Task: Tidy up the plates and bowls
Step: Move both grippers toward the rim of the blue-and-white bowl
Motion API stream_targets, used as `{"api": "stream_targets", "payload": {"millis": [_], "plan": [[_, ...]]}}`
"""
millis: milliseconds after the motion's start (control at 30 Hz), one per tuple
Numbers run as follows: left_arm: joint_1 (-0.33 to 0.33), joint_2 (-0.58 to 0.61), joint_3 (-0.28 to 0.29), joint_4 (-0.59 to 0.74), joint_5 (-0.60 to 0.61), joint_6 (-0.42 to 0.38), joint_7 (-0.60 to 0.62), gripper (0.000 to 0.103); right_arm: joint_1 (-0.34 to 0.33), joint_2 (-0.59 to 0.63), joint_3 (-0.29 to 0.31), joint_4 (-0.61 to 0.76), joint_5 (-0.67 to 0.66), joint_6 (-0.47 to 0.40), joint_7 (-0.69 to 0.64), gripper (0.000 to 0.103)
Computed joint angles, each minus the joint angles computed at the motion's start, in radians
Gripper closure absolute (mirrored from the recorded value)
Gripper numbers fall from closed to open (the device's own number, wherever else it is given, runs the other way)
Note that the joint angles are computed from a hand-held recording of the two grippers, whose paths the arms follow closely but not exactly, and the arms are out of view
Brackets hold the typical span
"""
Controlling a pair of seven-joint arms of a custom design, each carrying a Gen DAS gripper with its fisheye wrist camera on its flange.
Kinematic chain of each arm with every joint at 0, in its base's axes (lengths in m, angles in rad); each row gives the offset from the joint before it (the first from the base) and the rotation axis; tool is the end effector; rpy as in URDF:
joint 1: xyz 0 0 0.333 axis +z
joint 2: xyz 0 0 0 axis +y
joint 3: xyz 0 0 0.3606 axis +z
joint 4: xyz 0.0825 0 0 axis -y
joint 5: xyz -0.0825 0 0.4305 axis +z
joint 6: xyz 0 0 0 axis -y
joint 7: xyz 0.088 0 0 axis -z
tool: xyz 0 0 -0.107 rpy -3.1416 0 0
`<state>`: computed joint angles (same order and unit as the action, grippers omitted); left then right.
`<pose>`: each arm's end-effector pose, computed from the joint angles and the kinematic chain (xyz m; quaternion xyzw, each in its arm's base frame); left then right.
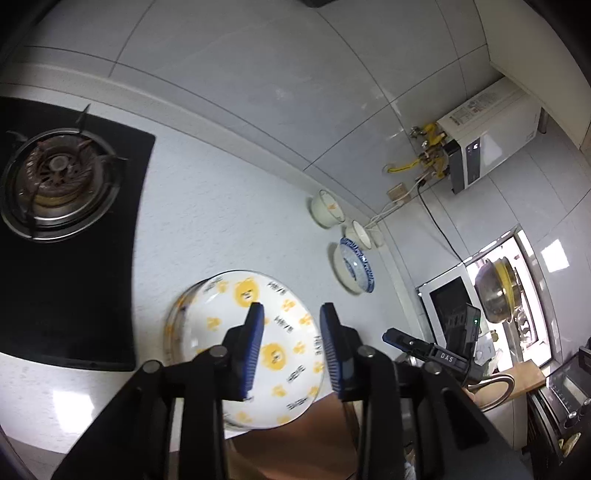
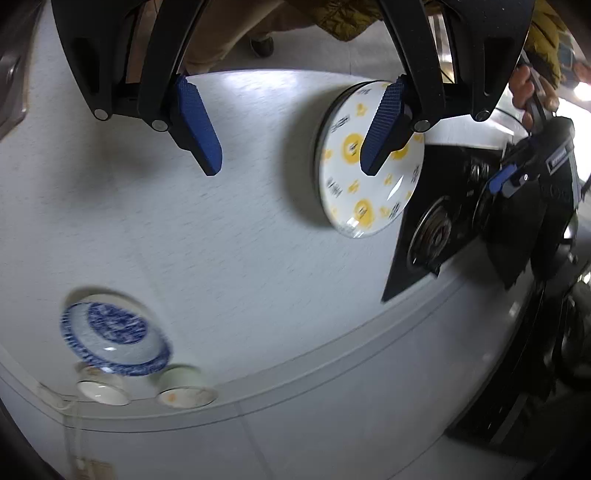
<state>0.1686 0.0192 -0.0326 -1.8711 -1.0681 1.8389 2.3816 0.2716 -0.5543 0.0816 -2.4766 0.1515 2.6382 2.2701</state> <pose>0.6232 0.0148 0.5630 0.5055 -0.7116 0.4571 0.1707 0.4215 0.1572 0.5883 -0.4985 0.7924 -0.0556 0.3472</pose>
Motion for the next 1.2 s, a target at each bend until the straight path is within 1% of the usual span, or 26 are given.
{"api": "stream_targets", "payload": {"millis": [67, 167, 200, 233, 300, 367, 467, 500, 533, 567, 633, 667, 733, 867, 967, 1033, 1100, 1133, 1167, 1200], "plan": [[-0.021, -0.010, -0.019, -0.009, -0.023, 0.013, -0.005, 0.071, -0.029, -0.034, -0.017, -0.027, -0.012, 0.001, 0.001, 0.025], [-0.076, -0.003, -0.058, 0.018, 0.022, 0.026, -0.017, 0.071, -0.066, -0.074, -0.068, -0.060, -0.014, -0.010, -0.032, 0.022], [-0.098, 0.002, -0.074, 0.027, 0.040, 0.045, -0.018, 0.071, -0.076, -0.082, -0.089, -0.069, -0.009, -0.014, -0.049, 0.022], [-0.123, 0.013, -0.090, 0.043, 0.068, 0.059, -0.036, 0.071, -0.083, -0.087, -0.114, -0.077, 0.001, -0.015, -0.073, 0.022], [-0.164, 0.042, -0.117, 0.072, 0.081, 0.079, -0.080, 0.071, -0.096, -0.090, -0.161, -0.084, 0.021, -0.020, -0.133, 0.022], [-0.207, 0.069, -0.146, 0.097, 0.109, 0.139, -0.114, 0.071, -0.107, -0.076, -0.207, -0.081, 0.047, -0.027, -0.204, 0.022], [-0.269, 0.147, -0.185, 0.171, 0.179, 0.202, -0.218, 0.071, -0.120, -0.042, -0.273, -0.060, 0.105, -0.047, -0.316, 0.021], [-0.294, 0.180, -0.199, 0.203, 0.227, 0.228, -0.259, 0.070, -0.120, -0.020, -0.299, -0.048, 0.131, -0.051, -0.362, 0.021], [-0.314, 0.208, -0.208, 0.229, 0.272, 0.250, -0.304, 0.061, -0.121, -0.001, -0.316, -0.036, 0.156, -0.056, -0.398, 0.021], [-0.333, 0.233, -0.216, 0.251, 0.314, 0.270, -0.349, 0.043, -0.116, 0.026, -0.341, -0.017, 0.187, -0.066, -0.444, 0.021], [-0.370, 0.289, -0.229, 0.302, 0.398, 0.315, -0.435, 0.030, -0.112, 0.074, -0.373, 0.017, 0.240, -0.086, -0.522, 0.020], [-0.389, 0.325, -0.233, 0.341, 0.448, 0.316, -0.488, 0.025, -0.107, 0.101, -0.391, 0.039, 0.267, -0.098, -0.567, 0.020], [-0.417, 0.399, -0.236, 0.429, 0.542, 0.270, -0.597, 0.019, -0.103, 0.145, -0.417, 0.070, 0.322, -0.116, -0.648, 0.020], [-0.468, 0.532, -0.249, 0.592, 0.668, 0.240, -0.731, 0.019, -0.105, 0.240, -0.451, 0.139, 0.434, -0.163, -0.783, 0.020], [-0.509, 0.652, -0.250, 0.755, 0.740, 0.182, -0.825, 0.020, -0.124, 0.294, -0.449, 0.177, 0.488, -0.186, -0.856, 0.020], [-0.524, 0.708, -0.255, 0.828, 0.765, 0.166, -0.867, 0.020, -0.139, 0.327, -0.447, 0.202, 0.532, -0.204, -0.901, 0.020], [-0.532, 0.753, -0.266, 0.886, 0.774, 0.152, -0.888, 0.023, -0.156, 0.358, -0.440, 0.227, 0.573, -0.223, -0.938, 0.020], [-0.542, 0.783, -0.268, 0.929, 0.782, 0.136, -0.900, 0.027, -0.166, 0.372, -0.436, 0.238, 0.591, -0.233, -0.956, 0.020], [-0.546, 0.804, -0.274, 0.956, 0.781, 0.126, -0.908, 0.033, -0.176, 0.389, -0.431, 0.252, 0.606, -0.245, -0.972, 0.020], [-0.547, 0.821, -0.282, 0.978, 0.776, 0.113, -0.912, 0.036, -0.188, 0.402, -0.424, 0.261, 0.615, -0.257, -0.981, 0.020]]}}
